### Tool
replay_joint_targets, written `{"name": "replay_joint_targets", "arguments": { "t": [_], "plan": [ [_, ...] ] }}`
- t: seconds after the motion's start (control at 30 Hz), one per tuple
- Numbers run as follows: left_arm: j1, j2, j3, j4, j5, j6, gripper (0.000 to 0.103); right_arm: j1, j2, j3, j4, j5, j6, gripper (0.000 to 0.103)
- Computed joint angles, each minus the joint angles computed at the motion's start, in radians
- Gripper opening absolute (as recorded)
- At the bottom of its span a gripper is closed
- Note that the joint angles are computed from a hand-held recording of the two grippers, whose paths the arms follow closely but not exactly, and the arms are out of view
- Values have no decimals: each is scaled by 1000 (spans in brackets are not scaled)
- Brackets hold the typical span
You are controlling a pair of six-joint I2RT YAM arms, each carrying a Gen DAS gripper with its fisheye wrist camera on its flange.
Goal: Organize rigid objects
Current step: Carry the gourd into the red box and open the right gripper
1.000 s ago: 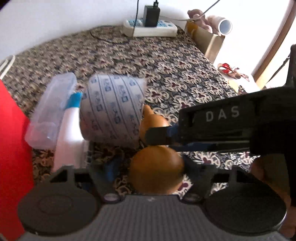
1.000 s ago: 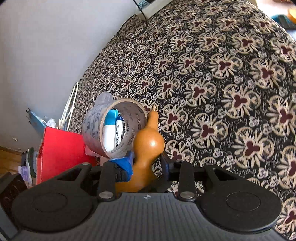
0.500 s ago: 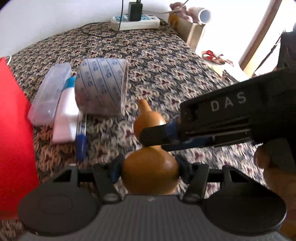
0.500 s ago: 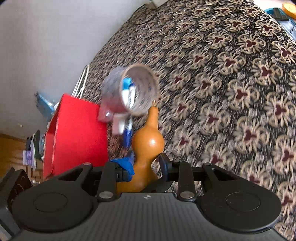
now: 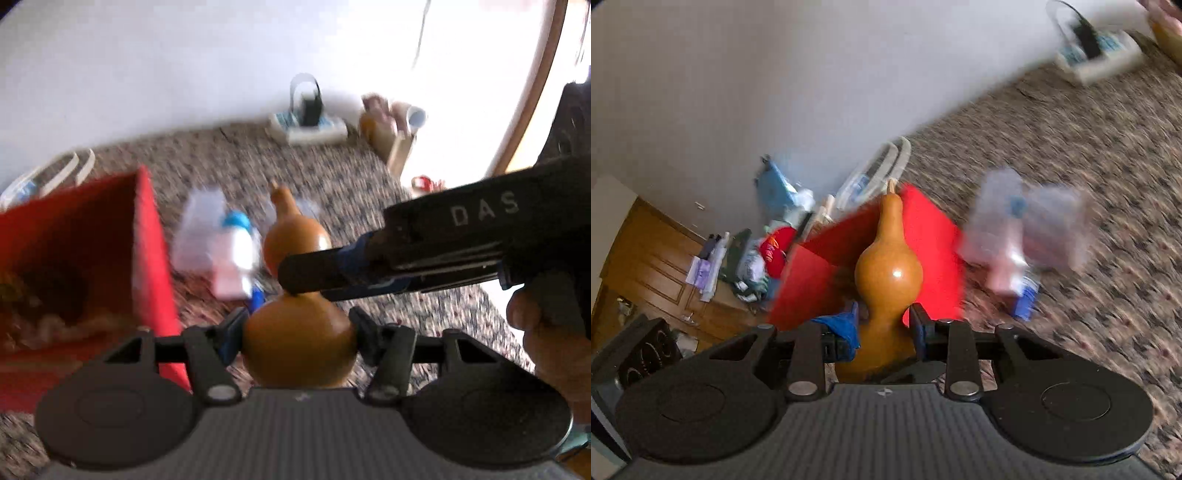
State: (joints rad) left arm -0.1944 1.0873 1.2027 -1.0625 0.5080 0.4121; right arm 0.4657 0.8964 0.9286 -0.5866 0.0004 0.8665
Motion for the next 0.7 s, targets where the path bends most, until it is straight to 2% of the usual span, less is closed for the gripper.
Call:
{"name": "replay_joint_targets", "arguments": {
  "t": [0.07, 0.13, 0.27, 0.33, 0.43, 0.5, 0.7],
  "plan": [
    [106, 50, 78, -33, 82, 85, 59, 26, 103, 54, 71, 33, -15, 13],
    [190, 109, 156, -46, 121, 156, 59, 51, 191, 94, 140, 47, -38, 13],
    [351, 276, 329, -92, 209, 285, 59, 44, 406, 213, 239, 0, -67, 12],
    [401, 373, 423, -113, 223, 332, 59, 43, 497, 281, 249, -32, -61, 12],
    [457, 514, 548, -136, 218, 398, 59, 36, 643, 375, 237, -88, -22, 12],
    [475, 634, 663, -187, 188, 432, 59, 32, 736, 436, 222, -126, 1, 12],
    [493, 885, 873, -290, 43, 471, 59, 9, 968, 609, 149, -267, 113, 11]
  ]
}}
